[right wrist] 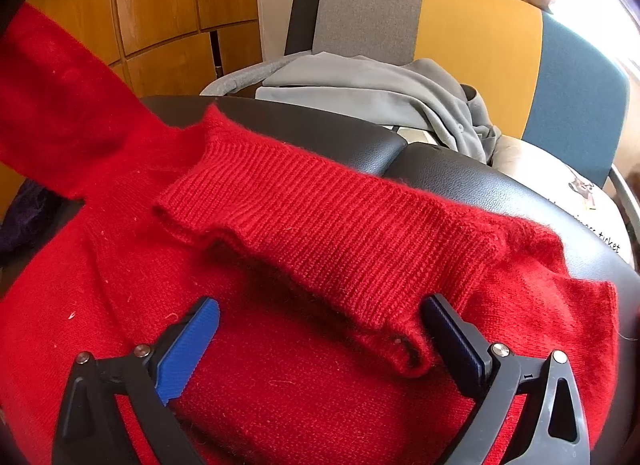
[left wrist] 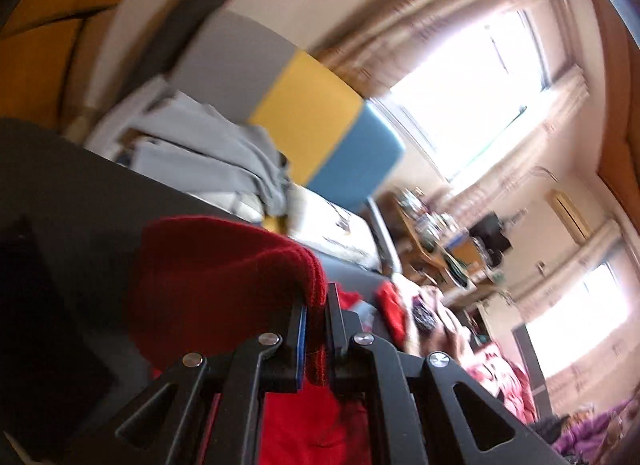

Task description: Fold clothes

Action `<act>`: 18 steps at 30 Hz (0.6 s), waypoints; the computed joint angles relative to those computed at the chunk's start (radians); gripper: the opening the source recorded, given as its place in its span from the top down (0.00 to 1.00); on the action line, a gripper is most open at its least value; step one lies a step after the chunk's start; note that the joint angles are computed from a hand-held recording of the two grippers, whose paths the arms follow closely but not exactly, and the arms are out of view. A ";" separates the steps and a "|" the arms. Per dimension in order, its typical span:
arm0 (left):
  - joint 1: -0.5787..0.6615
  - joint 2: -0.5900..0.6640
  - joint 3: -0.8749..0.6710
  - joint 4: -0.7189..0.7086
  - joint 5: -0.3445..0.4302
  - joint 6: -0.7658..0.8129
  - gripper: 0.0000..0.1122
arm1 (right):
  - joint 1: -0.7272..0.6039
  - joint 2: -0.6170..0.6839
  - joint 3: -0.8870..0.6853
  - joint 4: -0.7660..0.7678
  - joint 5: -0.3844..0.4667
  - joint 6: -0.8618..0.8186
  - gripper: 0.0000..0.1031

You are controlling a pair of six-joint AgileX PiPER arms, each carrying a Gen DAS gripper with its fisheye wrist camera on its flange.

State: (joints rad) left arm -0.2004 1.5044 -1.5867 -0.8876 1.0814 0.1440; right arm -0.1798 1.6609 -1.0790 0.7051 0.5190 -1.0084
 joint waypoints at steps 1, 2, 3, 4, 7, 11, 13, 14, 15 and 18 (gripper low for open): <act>-0.033 0.019 0.015 -0.031 -0.031 0.008 0.94 | -0.003 0.001 -0.001 0.009 0.004 -0.007 0.00; -0.073 0.051 0.032 -0.043 -0.069 0.012 0.94 | -0.006 0.002 -0.002 0.018 0.008 -0.014 0.00; -0.111 0.090 0.043 -0.054 -0.105 0.016 0.94 | -0.007 0.002 -0.002 0.024 0.011 -0.017 0.00; -0.152 0.132 0.048 -0.055 -0.136 0.027 0.94 | -0.006 0.002 -0.003 0.023 0.011 -0.015 0.00; -0.253 0.276 0.036 -0.063 -0.194 0.054 0.83 | -0.008 0.005 -0.008 0.021 0.015 -0.012 0.00; -0.292 0.337 0.179 -0.159 -0.261 0.131 0.72 | -0.022 0.011 -0.016 0.049 0.042 -0.034 0.00; -0.268 0.299 0.332 -0.253 -0.317 0.215 0.70 | -0.023 0.011 -0.017 0.051 0.048 -0.035 0.00; -0.249 0.268 0.419 -0.305 -0.342 0.268 0.69 | -0.026 0.014 -0.024 0.053 0.059 -0.033 0.00; -0.227 0.241 0.501 -0.353 -0.363 0.319 0.68 | -0.026 0.010 -0.026 0.043 0.065 -0.022 0.00; -0.169 0.163 0.702 -0.406 -0.408 0.424 0.66 | -0.018 -0.022 -0.024 -0.031 0.065 0.052 0.00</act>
